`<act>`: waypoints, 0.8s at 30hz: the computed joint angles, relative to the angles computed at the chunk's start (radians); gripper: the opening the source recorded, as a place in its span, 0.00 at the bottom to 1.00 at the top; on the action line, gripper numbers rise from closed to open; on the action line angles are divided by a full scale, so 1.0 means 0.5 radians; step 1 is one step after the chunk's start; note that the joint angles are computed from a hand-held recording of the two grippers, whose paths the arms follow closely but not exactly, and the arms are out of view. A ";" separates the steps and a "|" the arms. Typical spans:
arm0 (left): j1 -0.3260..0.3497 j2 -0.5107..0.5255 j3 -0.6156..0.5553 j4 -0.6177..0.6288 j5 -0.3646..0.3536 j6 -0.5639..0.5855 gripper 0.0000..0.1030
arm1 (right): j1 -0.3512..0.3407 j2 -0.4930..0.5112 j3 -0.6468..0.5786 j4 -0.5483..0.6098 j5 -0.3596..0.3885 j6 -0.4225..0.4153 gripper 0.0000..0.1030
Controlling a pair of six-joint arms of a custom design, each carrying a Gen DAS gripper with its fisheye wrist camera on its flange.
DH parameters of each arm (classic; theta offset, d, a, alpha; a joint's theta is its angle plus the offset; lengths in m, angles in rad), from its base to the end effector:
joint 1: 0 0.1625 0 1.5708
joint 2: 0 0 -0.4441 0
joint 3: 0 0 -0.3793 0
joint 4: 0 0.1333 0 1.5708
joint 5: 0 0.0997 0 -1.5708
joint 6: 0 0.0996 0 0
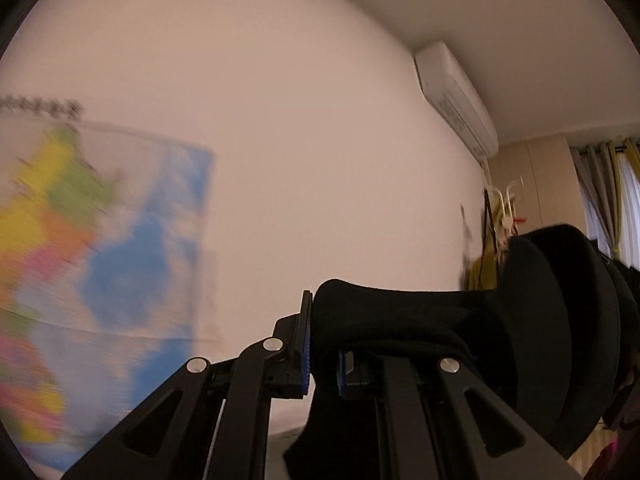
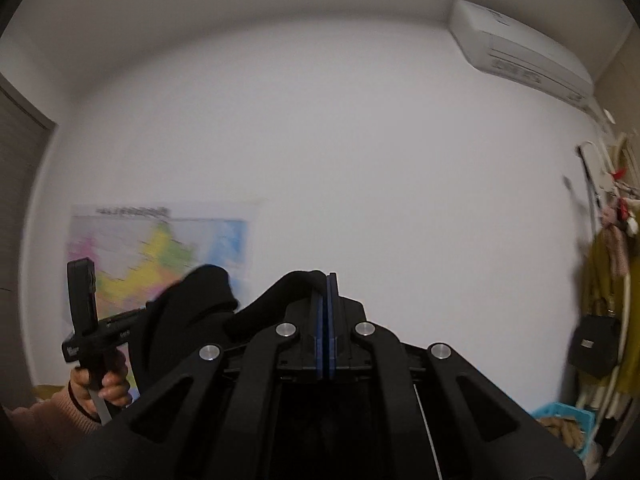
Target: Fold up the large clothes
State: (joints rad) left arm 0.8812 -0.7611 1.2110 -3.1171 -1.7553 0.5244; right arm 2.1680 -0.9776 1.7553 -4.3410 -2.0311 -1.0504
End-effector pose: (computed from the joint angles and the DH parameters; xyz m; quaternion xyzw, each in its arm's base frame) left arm -0.4175 -0.6871 0.3478 -0.5242 -0.6706 0.5107 0.1212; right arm 0.3881 -0.4123 0.3921 0.2581 -0.5000 0.7686 0.3044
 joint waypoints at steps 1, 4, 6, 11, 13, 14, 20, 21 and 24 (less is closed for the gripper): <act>0.015 -0.080 0.081 -0.027 -0.012 0.028 0.07 | 0.033 0.005 0.031 0.026 0.012 0.033 0.01; 0.031 -0.384 0.393 -0.145 0.055 0.159 0.08 | 0.097 0.024 0.130 0.060 0.074 0.118 0.01; 0.024 -0.554 0.559 -0.188 0.165 0.242 0.08 | 0.108 0.047 0.186 0.067 0.141 0.189 0.01; 0.035 -0.811 0.867 -0.157 0.512 0.413 0.08 | 0.007 0.103 0.346 0.168 0.431 0.453 0.01; 0.058 -0.808 0.897 -0.101 0.681 0.428 0.08 | -0.118 0.109 0.355 0.350 0.535 0.664 0.01; 0.083 -0.777 0.873 -0.017 0.770 0.404 0.08 | -0.177 0.119 0.340 0.430 0.577 0.762 0.01; 0.392 -0.375 0.530 0.384 1.123 0.165 0.08 | -0.641 0.381 -0.061 1.219 0.605 1.294 0.02; 0.478 -0.249 0.416 0.448 1.146 0.132 0.09 | -0.682 0.461 -0.161 1.310 0.531 1.316 0.02; 0.620 0.058 0.111 0.652 1.326 0.056 0.09 | -0.846 0.674 -0.483 1.743 0.399 1.500 0.02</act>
